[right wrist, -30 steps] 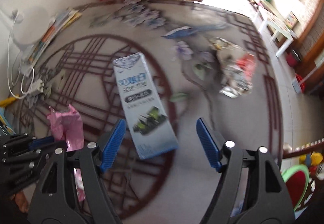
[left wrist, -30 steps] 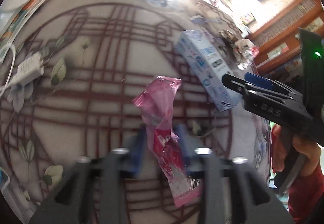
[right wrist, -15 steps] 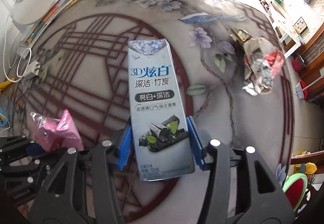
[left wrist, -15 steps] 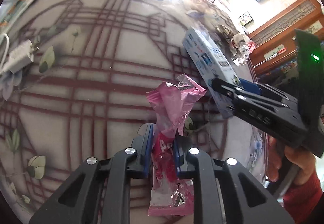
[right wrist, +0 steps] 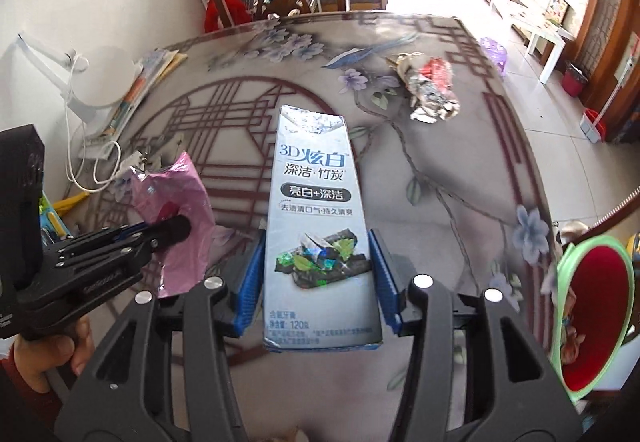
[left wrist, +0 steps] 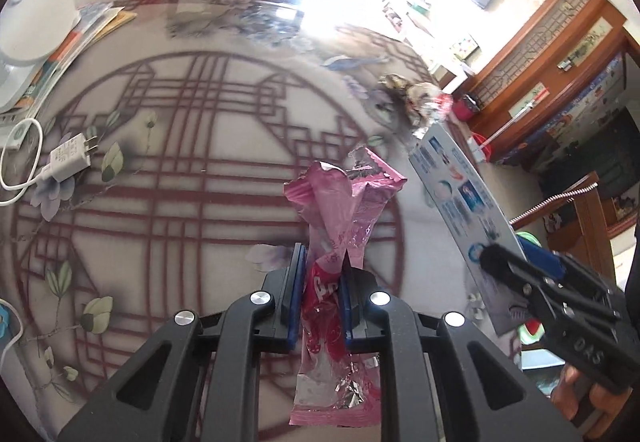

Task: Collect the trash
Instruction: 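Carry the pink wrapper and toothpaste box over the red bucket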

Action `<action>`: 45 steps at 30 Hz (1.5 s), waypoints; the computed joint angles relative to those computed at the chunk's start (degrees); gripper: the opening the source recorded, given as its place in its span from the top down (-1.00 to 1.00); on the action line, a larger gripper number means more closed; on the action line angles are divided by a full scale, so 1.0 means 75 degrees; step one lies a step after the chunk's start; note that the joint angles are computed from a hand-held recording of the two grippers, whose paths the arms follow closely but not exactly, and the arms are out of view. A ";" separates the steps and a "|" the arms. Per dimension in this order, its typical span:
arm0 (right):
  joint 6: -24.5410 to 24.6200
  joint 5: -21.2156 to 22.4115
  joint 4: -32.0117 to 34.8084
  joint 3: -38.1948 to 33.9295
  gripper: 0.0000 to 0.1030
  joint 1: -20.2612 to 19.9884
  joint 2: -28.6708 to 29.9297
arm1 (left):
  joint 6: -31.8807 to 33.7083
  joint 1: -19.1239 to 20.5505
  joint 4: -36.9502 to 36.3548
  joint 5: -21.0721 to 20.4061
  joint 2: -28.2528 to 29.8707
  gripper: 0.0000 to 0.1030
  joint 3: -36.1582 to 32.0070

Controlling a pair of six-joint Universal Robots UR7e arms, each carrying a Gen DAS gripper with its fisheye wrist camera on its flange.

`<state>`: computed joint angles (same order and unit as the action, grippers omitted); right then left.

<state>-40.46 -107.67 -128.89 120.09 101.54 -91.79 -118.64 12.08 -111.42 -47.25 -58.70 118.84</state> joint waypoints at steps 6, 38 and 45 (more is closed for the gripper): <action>0.0305 0.0062 0.0327 0.0012 0.07 -0.0231 -0.0708 | 0.0664 -0.0074 -0.0358 0.0083 0.0375 0.76 -0.0367; 0.0682 0.0190 0.0557 -0.0463 0.07 -0.2005 -0.2444 | 0.3607 0.0080 -0.1424 0.0117 0.2119 0.76 -0.2392; 0.0577 0.0302 0.0501 -0.0669 0.07 -0.2267 -0.2427 | 0.4192 0.0264 -0.1644 0.0057 0.2526 0.76 -0.2871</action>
<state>-36.13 -105.40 -125.13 115.07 84.53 -110.00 -87.20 14.06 -123.75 -46.82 -39.76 97.31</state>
